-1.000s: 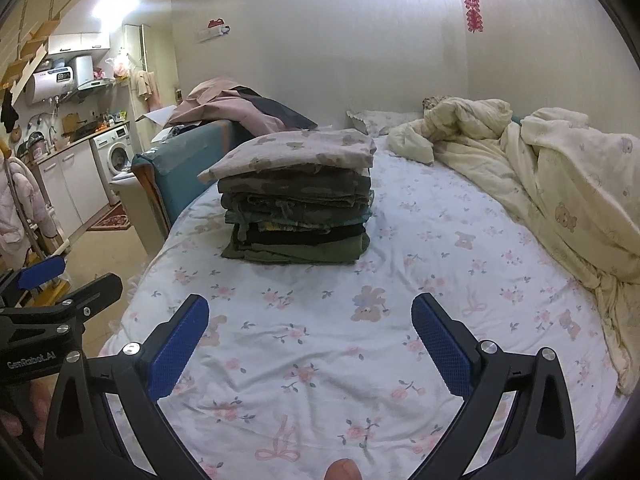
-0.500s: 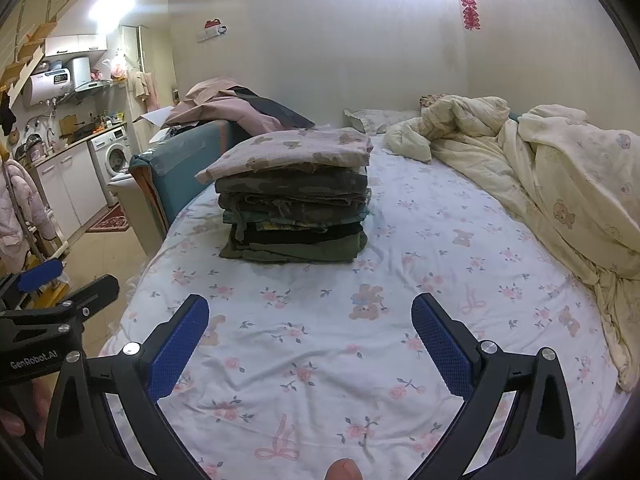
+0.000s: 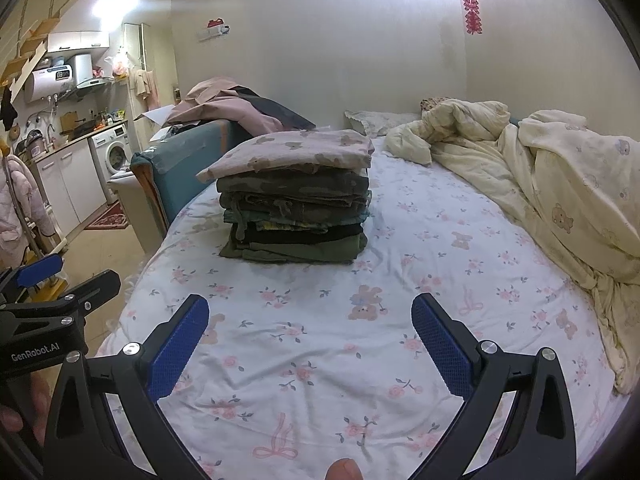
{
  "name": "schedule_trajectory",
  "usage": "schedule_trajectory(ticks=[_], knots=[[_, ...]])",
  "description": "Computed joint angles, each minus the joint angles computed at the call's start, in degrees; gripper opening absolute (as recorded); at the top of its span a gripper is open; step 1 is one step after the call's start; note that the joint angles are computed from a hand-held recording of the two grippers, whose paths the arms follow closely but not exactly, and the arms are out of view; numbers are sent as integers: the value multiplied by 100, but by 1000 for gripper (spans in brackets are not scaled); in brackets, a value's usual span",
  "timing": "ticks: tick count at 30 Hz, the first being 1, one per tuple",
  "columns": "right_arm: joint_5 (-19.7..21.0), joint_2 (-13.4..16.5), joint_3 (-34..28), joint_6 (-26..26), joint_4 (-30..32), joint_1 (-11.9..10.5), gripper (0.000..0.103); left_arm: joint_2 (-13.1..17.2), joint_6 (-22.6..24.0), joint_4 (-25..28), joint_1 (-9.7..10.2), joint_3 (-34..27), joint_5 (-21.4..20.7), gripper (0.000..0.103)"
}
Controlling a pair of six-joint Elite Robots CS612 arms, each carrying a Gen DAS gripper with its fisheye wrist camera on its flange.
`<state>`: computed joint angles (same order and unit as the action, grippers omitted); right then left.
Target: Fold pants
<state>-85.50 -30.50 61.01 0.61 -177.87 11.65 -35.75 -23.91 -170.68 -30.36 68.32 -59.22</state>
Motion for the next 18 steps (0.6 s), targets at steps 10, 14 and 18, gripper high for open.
schedule_trajectory(ticks=[10, 14, 18], knots=[[10, -1, -11, 18, 33, 0, 103, -4, 19, 22, -1, -5, 15, 103], [13, -5, -1, 18, 17, 1, 103, -14, 35, 59, 12, -4, -21, 103], [7, -16, 19, 14, 12, 7, 103, 2, 82, 13, 14, -18, -41, 103]])
